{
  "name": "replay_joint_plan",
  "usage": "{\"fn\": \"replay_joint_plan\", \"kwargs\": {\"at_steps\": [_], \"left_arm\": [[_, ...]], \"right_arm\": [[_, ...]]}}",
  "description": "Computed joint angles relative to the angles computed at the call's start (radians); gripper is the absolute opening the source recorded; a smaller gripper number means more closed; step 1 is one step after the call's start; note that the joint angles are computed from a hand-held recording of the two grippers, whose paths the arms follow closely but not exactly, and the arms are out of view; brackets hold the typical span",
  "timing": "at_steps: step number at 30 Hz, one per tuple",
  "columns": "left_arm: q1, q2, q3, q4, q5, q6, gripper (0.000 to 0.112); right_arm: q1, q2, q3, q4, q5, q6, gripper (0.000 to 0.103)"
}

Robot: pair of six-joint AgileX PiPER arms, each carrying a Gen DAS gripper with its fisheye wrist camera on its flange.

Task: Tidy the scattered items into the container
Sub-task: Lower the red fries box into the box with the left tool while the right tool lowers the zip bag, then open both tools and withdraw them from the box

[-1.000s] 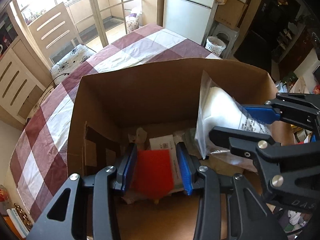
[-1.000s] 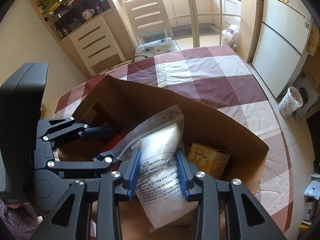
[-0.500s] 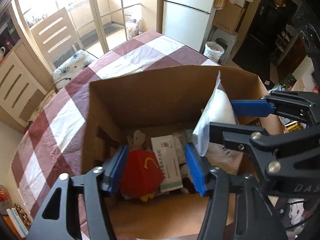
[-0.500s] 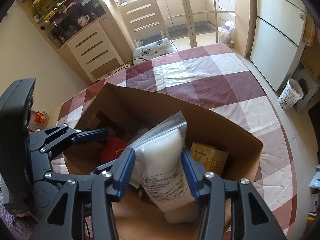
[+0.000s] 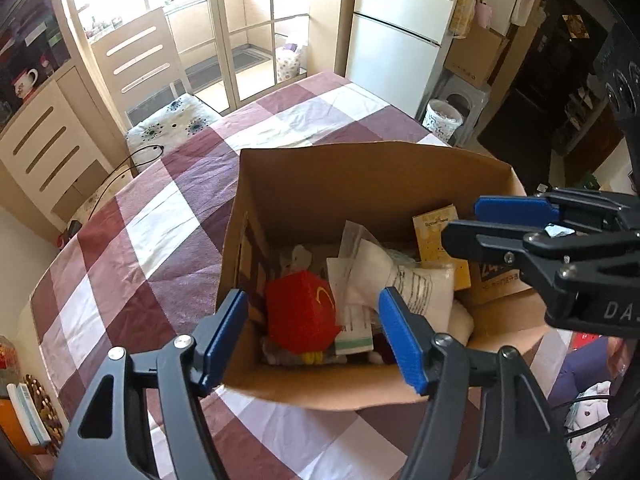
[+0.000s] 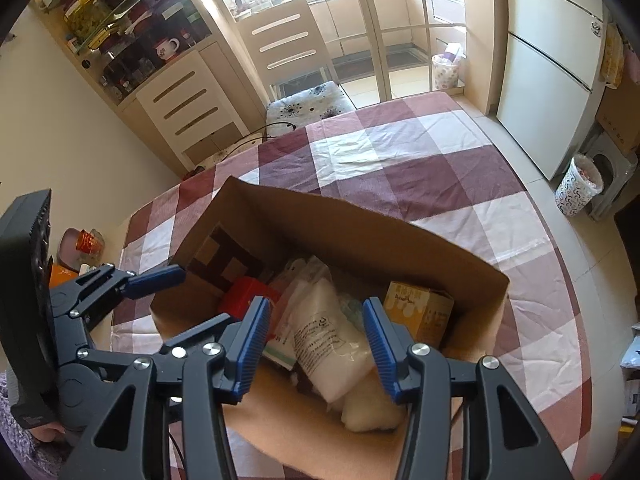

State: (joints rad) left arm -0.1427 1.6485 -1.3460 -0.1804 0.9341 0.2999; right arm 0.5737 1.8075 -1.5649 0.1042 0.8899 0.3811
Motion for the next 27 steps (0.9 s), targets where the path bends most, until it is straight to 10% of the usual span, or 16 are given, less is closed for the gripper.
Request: {"fn": "replay_joint_plan", "kwargs": {"at_steps": [27], "left_arm": [[-0.126,-0.105,-0.012,0.152,0.121,-0.28,0.094]], "right_arm": [[0.125,-0.225,0.139,-0.263,0.188,0.402,0.05]]}}
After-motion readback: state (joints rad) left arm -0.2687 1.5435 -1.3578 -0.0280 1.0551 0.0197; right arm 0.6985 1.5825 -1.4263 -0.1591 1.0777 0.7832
